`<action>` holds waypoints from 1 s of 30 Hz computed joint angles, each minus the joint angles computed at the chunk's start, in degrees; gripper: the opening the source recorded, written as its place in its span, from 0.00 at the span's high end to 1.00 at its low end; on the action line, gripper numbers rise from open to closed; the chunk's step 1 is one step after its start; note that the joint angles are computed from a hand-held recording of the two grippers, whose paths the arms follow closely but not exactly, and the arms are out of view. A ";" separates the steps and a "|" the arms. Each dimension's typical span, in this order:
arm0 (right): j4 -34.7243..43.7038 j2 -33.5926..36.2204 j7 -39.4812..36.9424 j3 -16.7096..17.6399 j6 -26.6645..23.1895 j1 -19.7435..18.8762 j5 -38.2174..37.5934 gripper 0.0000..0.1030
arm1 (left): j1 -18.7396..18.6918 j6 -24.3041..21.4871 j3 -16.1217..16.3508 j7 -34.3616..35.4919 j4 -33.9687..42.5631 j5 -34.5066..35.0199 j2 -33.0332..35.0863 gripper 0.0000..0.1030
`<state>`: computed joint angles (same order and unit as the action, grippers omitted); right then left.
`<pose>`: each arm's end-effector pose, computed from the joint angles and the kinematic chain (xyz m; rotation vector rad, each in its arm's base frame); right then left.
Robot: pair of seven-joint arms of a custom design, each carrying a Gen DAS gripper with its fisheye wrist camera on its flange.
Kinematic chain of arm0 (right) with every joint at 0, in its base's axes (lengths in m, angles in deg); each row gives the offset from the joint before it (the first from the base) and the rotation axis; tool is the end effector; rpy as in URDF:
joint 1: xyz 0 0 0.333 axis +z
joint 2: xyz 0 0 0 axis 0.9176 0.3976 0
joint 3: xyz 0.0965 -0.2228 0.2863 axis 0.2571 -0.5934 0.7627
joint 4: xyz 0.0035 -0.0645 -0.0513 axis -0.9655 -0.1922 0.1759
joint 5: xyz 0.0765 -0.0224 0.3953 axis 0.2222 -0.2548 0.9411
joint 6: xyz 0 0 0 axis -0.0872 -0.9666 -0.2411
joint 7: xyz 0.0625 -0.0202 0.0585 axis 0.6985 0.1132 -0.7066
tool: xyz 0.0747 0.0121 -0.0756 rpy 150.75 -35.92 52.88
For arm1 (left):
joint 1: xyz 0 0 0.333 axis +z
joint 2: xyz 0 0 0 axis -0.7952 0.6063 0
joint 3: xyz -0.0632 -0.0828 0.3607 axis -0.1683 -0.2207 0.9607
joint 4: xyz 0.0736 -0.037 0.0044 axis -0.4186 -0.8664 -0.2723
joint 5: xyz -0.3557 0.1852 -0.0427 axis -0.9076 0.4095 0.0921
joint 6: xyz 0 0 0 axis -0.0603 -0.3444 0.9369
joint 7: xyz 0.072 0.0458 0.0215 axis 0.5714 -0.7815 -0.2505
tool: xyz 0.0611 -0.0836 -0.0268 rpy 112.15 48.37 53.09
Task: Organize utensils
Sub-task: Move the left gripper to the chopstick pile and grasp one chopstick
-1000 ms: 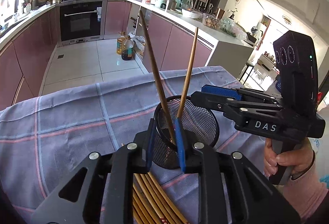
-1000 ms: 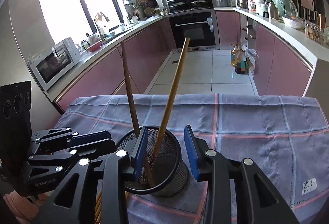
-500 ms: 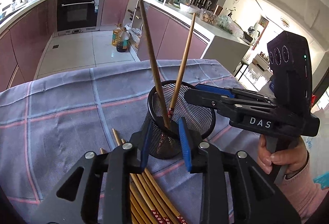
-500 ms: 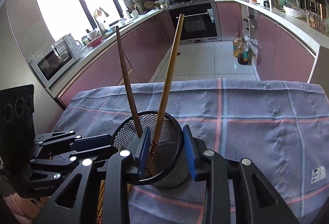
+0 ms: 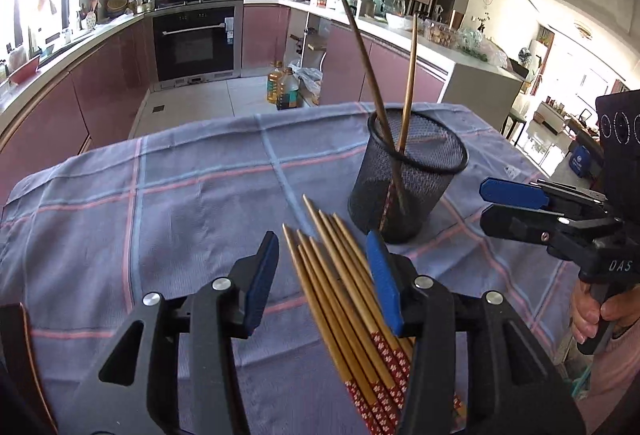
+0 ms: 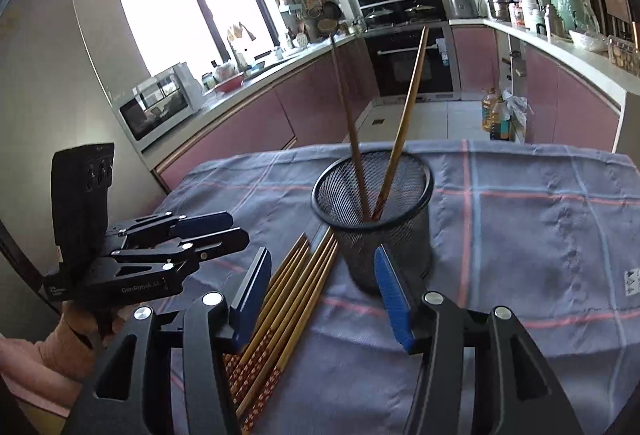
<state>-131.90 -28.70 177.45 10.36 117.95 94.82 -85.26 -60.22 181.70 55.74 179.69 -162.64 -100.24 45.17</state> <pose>0.6145 0.2772 0.5573 -1.5504 1.6055 -0.4401 0.7137 -0.3233 0.5590 -1.1741 2.4296 -1.1254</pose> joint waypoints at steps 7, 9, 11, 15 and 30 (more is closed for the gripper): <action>4.27 4.75 -5.65 4.15 -5.97 -1.58 7.12 0.59 | -0.35 -1.56 1.77 -2.06 -4.18 2.68 -0.58 0.58; 4.96 5.38 -6.07 4.34 -6.97 -1.60 7.98 0.62 | -0.59 -2.07 2.05 -2.81 -4.48 3.18 -0.43 0.59; 5.54 5.73 -4.08 2.44 -8.36 0.12 6.03 0.64 | -0.30 -2.81 1.89 -2.99 -4.43 3.03 -0.08 0.61; 6.24 6.01 -0.71 0.51 -10.12 1.90 2.54 0.65 | 0.17 -3.41 1.65 -2.81 -4.41 2.64 0.35 0.63; 7.38 6.44 4.44 0.59 -13.98 1.71 -4.17 0.76 | 0.03 -4.23 2.20 -3.11 -4.07 2.91 0.41 0.72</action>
<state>-124.52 -22.26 181.89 10.95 103.97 96.53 -89.44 -60.19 177.47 57.94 176.57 -166.71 -97.32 45.58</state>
